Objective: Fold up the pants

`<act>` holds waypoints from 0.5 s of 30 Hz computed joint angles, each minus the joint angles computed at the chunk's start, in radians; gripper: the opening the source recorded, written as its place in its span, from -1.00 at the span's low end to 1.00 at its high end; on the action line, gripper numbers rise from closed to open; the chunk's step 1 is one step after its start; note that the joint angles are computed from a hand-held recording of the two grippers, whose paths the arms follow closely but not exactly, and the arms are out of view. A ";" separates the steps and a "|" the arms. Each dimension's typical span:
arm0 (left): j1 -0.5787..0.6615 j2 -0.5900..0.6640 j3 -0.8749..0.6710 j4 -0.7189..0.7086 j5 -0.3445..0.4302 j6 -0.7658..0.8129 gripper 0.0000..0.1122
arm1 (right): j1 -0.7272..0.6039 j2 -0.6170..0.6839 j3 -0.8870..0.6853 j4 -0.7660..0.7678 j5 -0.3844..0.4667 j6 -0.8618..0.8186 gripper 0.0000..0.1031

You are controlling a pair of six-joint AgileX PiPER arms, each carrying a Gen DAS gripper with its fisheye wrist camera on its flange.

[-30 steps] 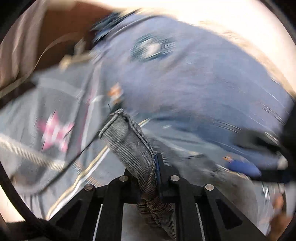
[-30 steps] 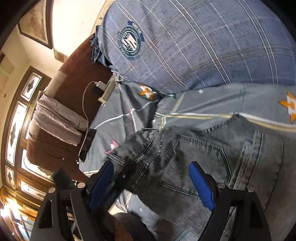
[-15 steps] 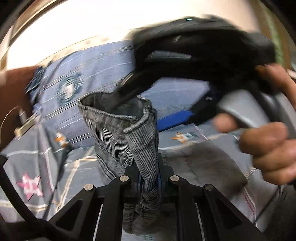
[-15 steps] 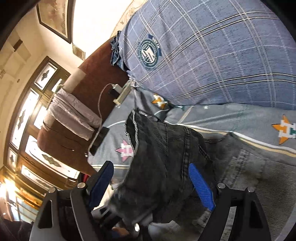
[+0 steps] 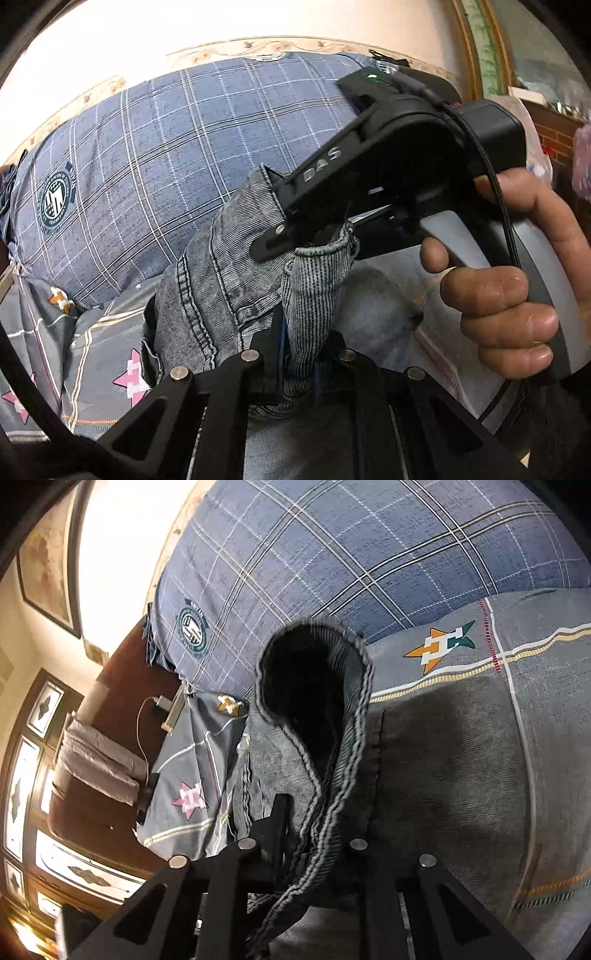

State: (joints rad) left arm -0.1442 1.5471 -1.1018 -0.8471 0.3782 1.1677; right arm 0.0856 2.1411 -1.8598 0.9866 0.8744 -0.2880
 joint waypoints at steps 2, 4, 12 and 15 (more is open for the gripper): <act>0.002 0.011 -0.055 0.027 0.037 -0.074 -0.80 | -0.022 0.005 -0.020 0.033 0.012 -0.030 -0.71; -0.036 0.030 -0.105 0.104 0.027 -0.151 -0.80 | -0.047 -0.013 0.002 0.084 0.006 -0.068 -0.74; -0.164 0.250 -0.360 0.321 0.160 -0.316 -0.79 | -0.162 -0.054 0.045 -0.024 -0.005 0.084 -0.80; -0.150 0.325 -0.426 0.362 0.256 -0.381 -0.74 | -0.168 0.046 -0.058 -0.130 0.098 0.234 -0.80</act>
